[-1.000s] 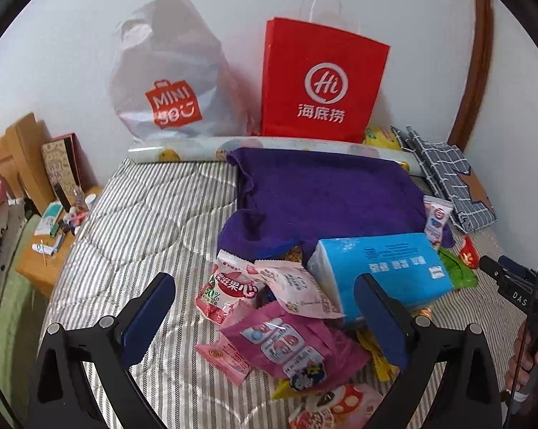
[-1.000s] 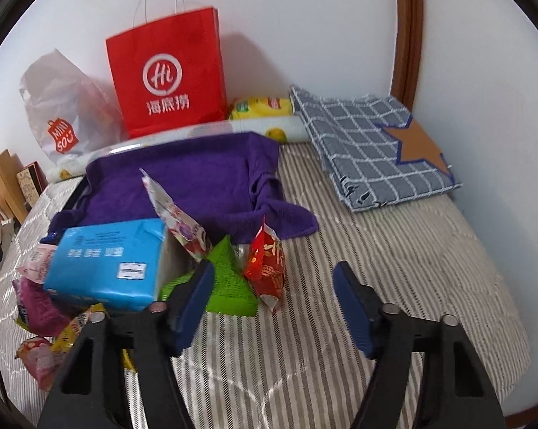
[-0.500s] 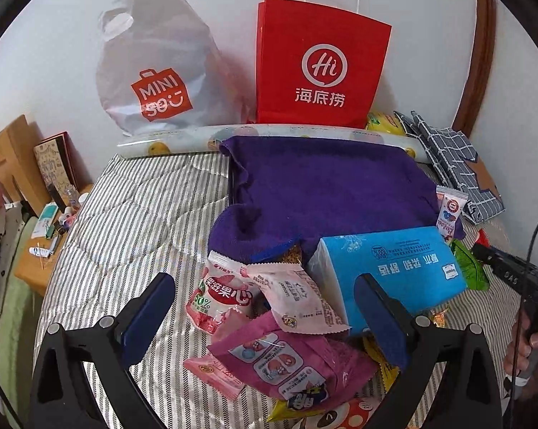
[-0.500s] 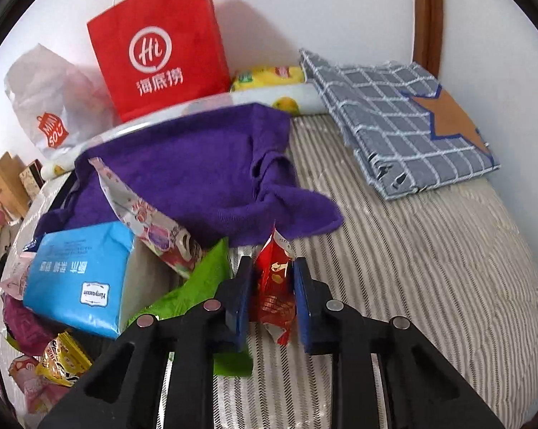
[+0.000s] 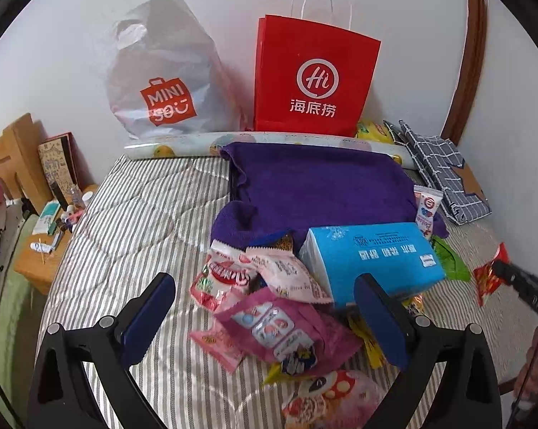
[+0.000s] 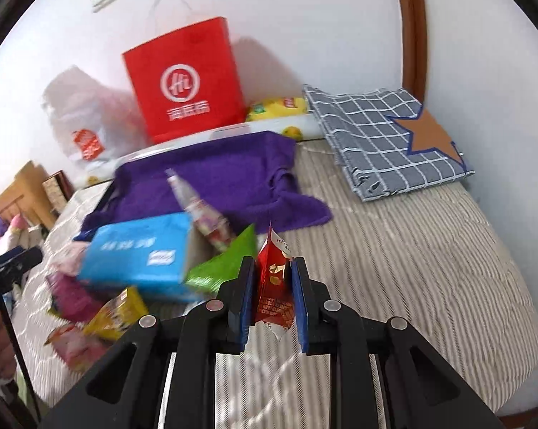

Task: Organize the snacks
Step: 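Lift the red candy packet with the right tool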

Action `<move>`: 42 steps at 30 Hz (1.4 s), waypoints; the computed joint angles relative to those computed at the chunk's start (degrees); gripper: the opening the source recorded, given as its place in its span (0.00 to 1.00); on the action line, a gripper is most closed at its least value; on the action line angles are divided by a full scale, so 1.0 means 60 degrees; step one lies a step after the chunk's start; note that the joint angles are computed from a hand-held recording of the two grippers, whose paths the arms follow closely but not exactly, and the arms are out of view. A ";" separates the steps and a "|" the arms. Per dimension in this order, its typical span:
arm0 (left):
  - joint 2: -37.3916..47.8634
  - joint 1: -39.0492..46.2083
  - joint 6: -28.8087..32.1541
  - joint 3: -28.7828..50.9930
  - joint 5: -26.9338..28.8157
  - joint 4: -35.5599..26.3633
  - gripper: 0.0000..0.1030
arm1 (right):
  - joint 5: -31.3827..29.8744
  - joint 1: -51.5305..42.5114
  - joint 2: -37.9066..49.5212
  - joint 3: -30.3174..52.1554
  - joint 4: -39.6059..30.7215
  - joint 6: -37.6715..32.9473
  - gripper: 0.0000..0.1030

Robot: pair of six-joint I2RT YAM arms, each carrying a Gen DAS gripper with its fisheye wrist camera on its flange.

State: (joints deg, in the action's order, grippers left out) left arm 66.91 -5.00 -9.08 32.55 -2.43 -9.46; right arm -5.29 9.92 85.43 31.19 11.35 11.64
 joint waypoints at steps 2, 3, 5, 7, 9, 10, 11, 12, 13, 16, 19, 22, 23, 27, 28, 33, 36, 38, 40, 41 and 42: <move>-0.0406 0.0055 0.0012 -0.0178 0.0075 -0.0165 0.97 | -0.0486 0.0098 -0.0070 -0.0232 0.0122 0.0139 0.20; -0.0616 0.0044 0.0048 -0.0262 0.0035 -0.0240 0.97 | -0.0747 0.0142 -0.0060 -0.0333 0.0201 0.0218 0.20; -0.0904 -0.0017 0.0061 -0.0347 -0.0139 -0.0401 0.97 | -0.1065 0.0263 0.0129 -0.0518 0.0514 0.0372 0.20; -0.1182 -0.0013 0.0065 -0.0427 -0.0154 -0.0574 0.97 | -0.1002 0.0431 0.0339 -0.0658 0.0738 0.0524 0.20; -0.1454 0.0051 0.0112 -0.0524 -0.0091 -0.0698 0.97 | -0.1030 0.0361 0.0628 -0.0674 0.0717 0.0548 0.20; -0.1543 0.0044 0.0127 -0.0575 -0.0099 -0.0693 0.97 | -0.1074 0.0269 0.0723 -0.0716 0.0721 0.0547 0.21; -0.1576 0.0042 0.0131 -0.0611 -0.0104 -0.0673 0.97 | -0.1152 0.0124 0.0794 -0.0780 0.0756 0.0526 0.21; -0.1593 0.0049 0.0107 -0.0620 -0.0091 -0.0704 0.97 | -0.1207 -0.0039 0.0834 -0.0854 0.0796 0.0485 0.22; -0.1607 0.0064 0.0092 -0.0625 -0.0046 -0.0740 0.97 | -0.1220 -0.0191 0.0869 -0.0901 0.0800 0.0447 0.22; -0.1616 -0.0041 0.0008 -0.0595 0.0032 -0.0905 0.97 | -0.0783 -0.0506 0.0705 -0.1143 0.0727 0.0206 0.30; -0.1588 -0.0337 -0.0043 -0.0592 -0.0253 -0.0856 0.97 | -0.0516 -0.0722 0.0433 -0.1373 0.0635 -0.0232 0.49; -0.1330 -0.0427 -0.0136 -0.0533 -0.0159 -0.0756 0.97 | -0.0439 -0.0908 0.0030 -0.1765 0.0859 -0.0506 0.57; -0.1154 -0.0473 -0.0149 -0.0473 -0.0136 -0.0695 0.97 | -0.0520 -0.0959 -0.0017 -0.1794 0.0848 -0.0679 0.58; -0.0826 -0.0803 -0.0169 -0.0363 -0.0373 -0.0504 0.97 | -0.1044 -0.0872 0.0356 -0.1637 0.1126 -0.1137 0.65; -0.0759 -0.0870 -0.0178 -0.0342 -0.0432 -0.0478 0.97 | -0.1120 -0.0816 0.0602 -0.1509 0.1190 -0.1144 0.67; -0.0598 -0.1054 -0.0111 -0.0345 -0.0589 -0.0397 0.97 | -0.1044 -0.0541 0.1720 -0.1016 0.1565 -0.1188 0.67; -0.0465 -0.1073 -0.0156 -0.0265 -0.0629 -0.0395 0.97 | -0.1092 -0.0481 0.2098 -0.0781 0.1654 -0.1305 0.68; -0.0453 -0.1033 -0.0176 -0.0229 -0.0513 -0.0386 0.97 | -0.1009 -0.0410 0.2300 -0.0525 0.1343 -0.1364 0.69; -0.0524 -0.1077 -0.0146 -0.0249 -0.0493 -0.0364 0.97 | -0.0896 -0.0396 0.2372 -0.0490 0.1196 -0.1472 0.69; -0.0580 -0.1118 -0.0112 -0.0273 -0.0515 -0.0349 0.97 | -0.0904 -0.0428 0.2341 -0.0522 0.1087 -0.1552 0.69; -0.0605 -0.1146 -0.0100 -0.0285 -0.0532 -0.0334 0.97 | -0.0929 -0.0455 0.2307 -0.0547 0.0975 -0.1596 0.69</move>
